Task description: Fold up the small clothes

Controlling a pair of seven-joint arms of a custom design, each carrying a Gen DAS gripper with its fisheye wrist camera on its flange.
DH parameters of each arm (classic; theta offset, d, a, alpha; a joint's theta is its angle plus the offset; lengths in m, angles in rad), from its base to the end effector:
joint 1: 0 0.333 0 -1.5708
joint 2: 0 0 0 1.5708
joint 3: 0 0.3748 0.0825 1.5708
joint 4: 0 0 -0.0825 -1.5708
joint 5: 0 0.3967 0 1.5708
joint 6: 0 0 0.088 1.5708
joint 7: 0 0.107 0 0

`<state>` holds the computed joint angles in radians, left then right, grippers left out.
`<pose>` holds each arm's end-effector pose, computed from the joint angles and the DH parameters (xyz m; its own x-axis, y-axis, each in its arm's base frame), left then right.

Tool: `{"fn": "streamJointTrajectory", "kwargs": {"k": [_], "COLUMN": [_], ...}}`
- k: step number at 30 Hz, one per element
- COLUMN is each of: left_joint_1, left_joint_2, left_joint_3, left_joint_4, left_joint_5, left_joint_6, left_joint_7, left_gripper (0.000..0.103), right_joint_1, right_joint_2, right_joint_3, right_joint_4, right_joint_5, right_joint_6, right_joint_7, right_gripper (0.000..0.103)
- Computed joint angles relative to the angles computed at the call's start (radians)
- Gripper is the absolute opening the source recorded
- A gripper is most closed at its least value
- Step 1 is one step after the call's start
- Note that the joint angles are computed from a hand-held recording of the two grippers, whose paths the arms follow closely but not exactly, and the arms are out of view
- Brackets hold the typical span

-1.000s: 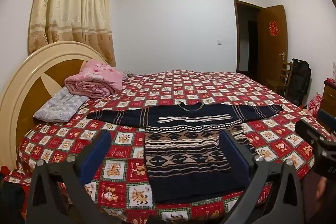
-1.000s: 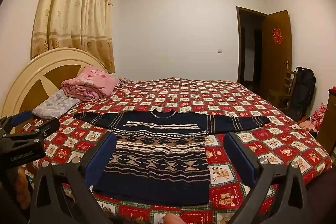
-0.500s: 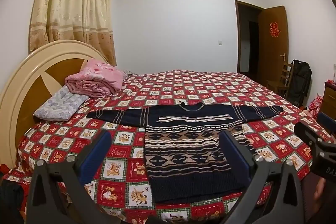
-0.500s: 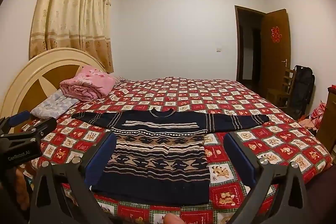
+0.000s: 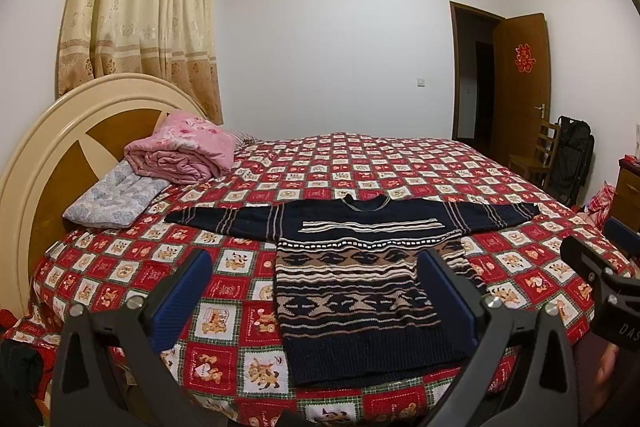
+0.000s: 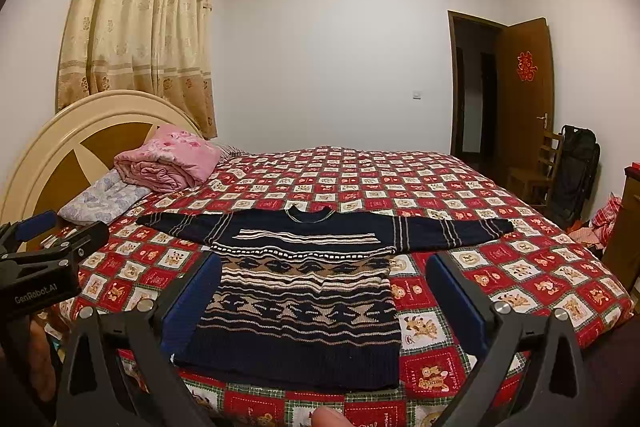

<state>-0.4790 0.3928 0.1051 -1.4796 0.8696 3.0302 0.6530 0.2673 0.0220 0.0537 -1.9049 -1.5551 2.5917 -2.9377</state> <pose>0.6681 -0.3430 0.6196 -0.2801 -0.9597 -0.0230 -0.3379 0.1210 -0.9334 0.5824 0.2134 0.5974 -0.2641 -0.9642 -0.0246 -0.2886 0.1034 -0.9519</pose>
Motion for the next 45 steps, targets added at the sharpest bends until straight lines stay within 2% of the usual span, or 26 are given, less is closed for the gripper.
{"fn": "streamJointTrajectory", "kwargs": {"k": [3, 38, 45], "left_joint_1": [0.003, -0.004, -0.007], "left_joint_2": [0.000, 0.002, 0.002], "left_joint_3": [-0.004, 0.007, 0.013], "left_joint_4": [-0.002, -0.005, -0.012], "left_joint_5": [-0.006, -0.013, -0.005], "left_joint_6": [0.002, 0.005, 0.006], "left_joint_7": [0.006, 0.002, -0.011], "left_gripper": [0.103, 0.103, 0.103], "right_joint_1": [0.010, 0.013, 0.019], "right_joint_2": [0.006, 0.013, 0.024], "right_joint_3": [0.007, 0.000, 0.000], "right_joint_4": [0.010, 0.005, 0.013], "right_joint_5": [0.013, 0.004, 0.036], "right_joint_6": [-0.022, -0.015, -0.015], "right_joint_7": [-0.004, -0.002, -0.035], "right_gripper": [0.102, 0.102, 0.102]}}
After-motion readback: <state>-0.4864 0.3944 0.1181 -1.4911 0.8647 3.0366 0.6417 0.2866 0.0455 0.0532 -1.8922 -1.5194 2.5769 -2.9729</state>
